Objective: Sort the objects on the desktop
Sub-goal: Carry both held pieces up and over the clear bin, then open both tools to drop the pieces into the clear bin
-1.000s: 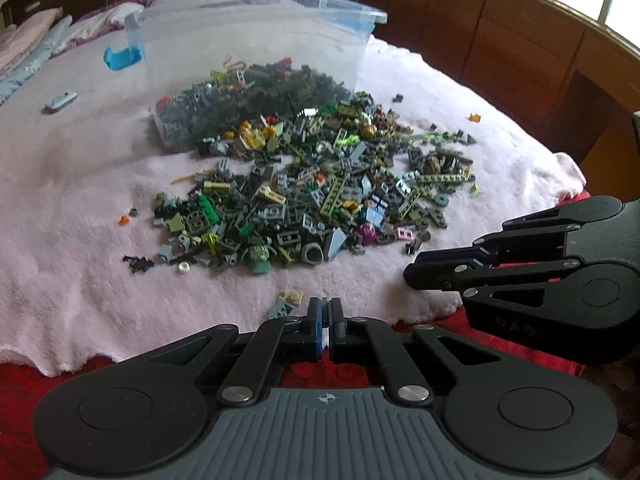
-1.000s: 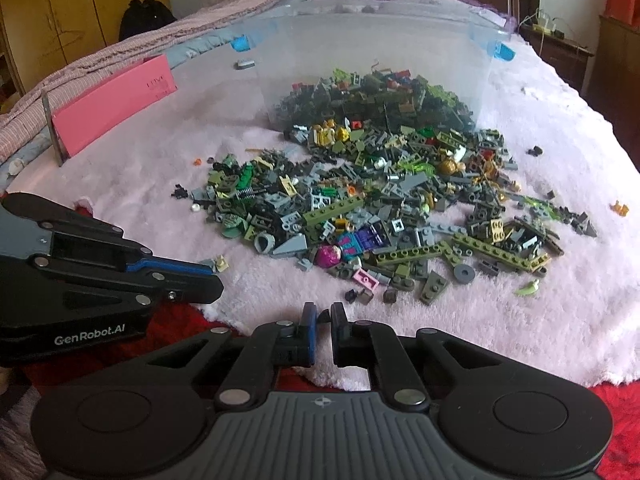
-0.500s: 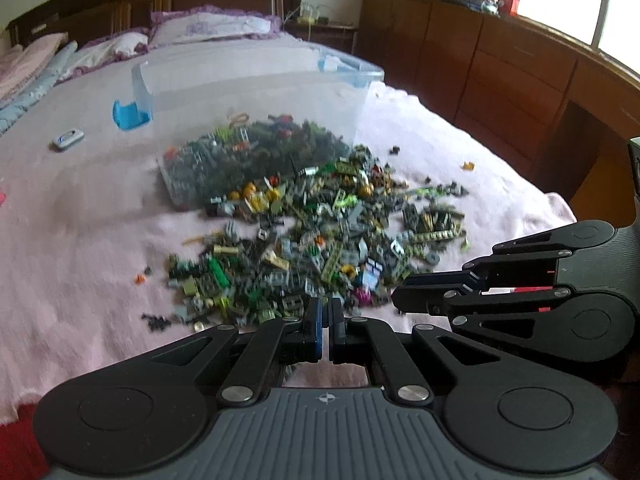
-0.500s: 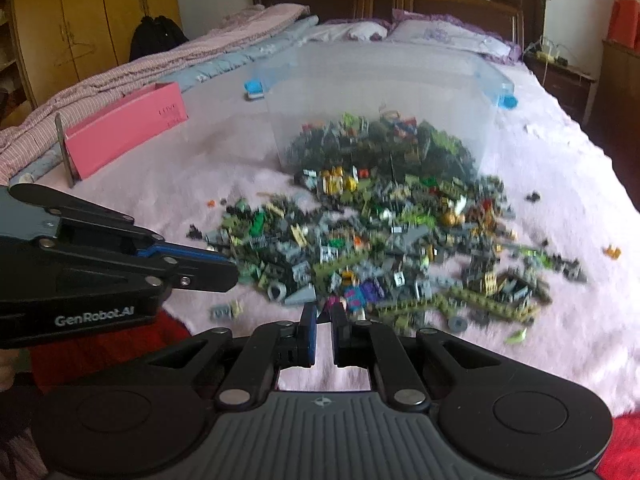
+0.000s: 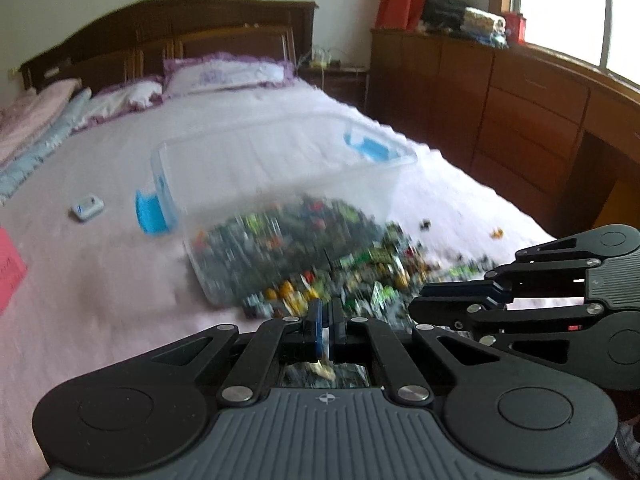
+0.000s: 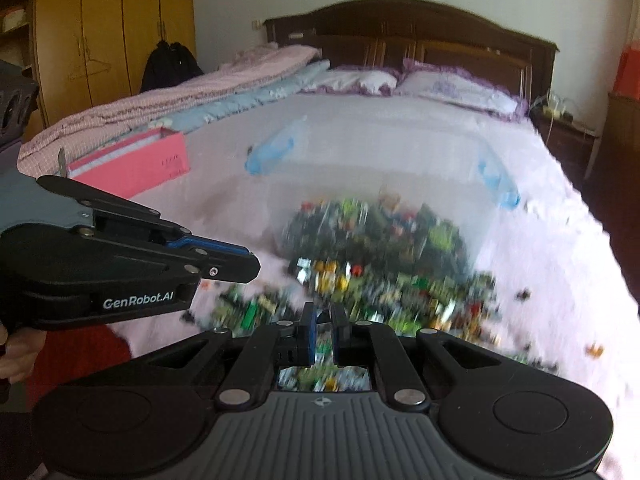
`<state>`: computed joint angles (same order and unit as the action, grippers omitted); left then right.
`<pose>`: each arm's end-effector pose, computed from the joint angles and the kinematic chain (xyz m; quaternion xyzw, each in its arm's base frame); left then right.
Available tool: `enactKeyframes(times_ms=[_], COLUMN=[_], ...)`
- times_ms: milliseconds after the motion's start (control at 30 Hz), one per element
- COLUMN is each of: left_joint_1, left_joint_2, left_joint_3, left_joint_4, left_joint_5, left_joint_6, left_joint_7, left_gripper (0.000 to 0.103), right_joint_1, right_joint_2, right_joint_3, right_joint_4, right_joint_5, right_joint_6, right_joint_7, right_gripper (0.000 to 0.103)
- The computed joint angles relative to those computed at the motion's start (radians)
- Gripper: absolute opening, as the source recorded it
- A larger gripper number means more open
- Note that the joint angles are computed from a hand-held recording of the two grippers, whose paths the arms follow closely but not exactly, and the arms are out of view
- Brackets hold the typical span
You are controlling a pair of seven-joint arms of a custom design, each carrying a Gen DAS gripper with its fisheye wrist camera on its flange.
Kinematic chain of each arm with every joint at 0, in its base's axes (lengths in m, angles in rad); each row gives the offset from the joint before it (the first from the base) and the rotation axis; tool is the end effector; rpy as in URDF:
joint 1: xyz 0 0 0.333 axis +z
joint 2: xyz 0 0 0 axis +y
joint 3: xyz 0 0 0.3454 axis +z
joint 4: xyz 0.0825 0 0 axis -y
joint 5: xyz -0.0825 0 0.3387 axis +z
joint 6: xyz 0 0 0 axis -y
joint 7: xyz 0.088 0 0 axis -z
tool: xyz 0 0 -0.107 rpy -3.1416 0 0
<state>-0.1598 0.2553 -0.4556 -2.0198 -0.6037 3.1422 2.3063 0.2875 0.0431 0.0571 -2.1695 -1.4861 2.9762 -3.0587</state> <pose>0.5351 -0.2865 0.4846 -0.3879 0.8134 -0.3933 0.1825 0.4640 0.2394 0.4709 -0.6617 0.6026 -0.2848 0.3433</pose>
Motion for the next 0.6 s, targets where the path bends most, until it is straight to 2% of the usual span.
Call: enactKeyframes(times_ms=[200,300,433,500,600], left_joint_1=[-0.093,-0.165,-0.244,-0.262,-0.27], left_joint_2=[0.079,0.143,0.253,0.301,0.34], left_joint_3=[0.117,0.209,0.315,0.343,0.362], left_joint_4=[0.16,0.284,0.475,0.562,0.631], left_joint_5=[0.145,0.251,0.383,0.426,0.466], left_joint_6=[-0.014,-0.05,-0.134,-0.2,-0.261], left_joint_7=[-0.097,-0.181,-0.297,-0.355,-0.443], left_gripper=[0.005,0.005,0.006,0.01,0.032], right_joint_1=[-0.021,-0.032,-0.049,-0.056,-0.06], right_joint_2=[0.027,0.06,0.14,0.184,0.226], right_joint_3=[-0.021,-0.035,-0.062,-0.073,-0.079], right_joint_4=[0.11,0.184,0.303,0.355,0.395], right_joint_5=[-0.022,-0.012,0.105,0.219,0.359], right_joint_6=[0.009,0.013,0.041,0.051,0.042], right_joint_7=[-0.062,-0.112,-0.22,-0.306,-0.411], right_gripper=[0.008,0.008,0.008,0.008,0.016])
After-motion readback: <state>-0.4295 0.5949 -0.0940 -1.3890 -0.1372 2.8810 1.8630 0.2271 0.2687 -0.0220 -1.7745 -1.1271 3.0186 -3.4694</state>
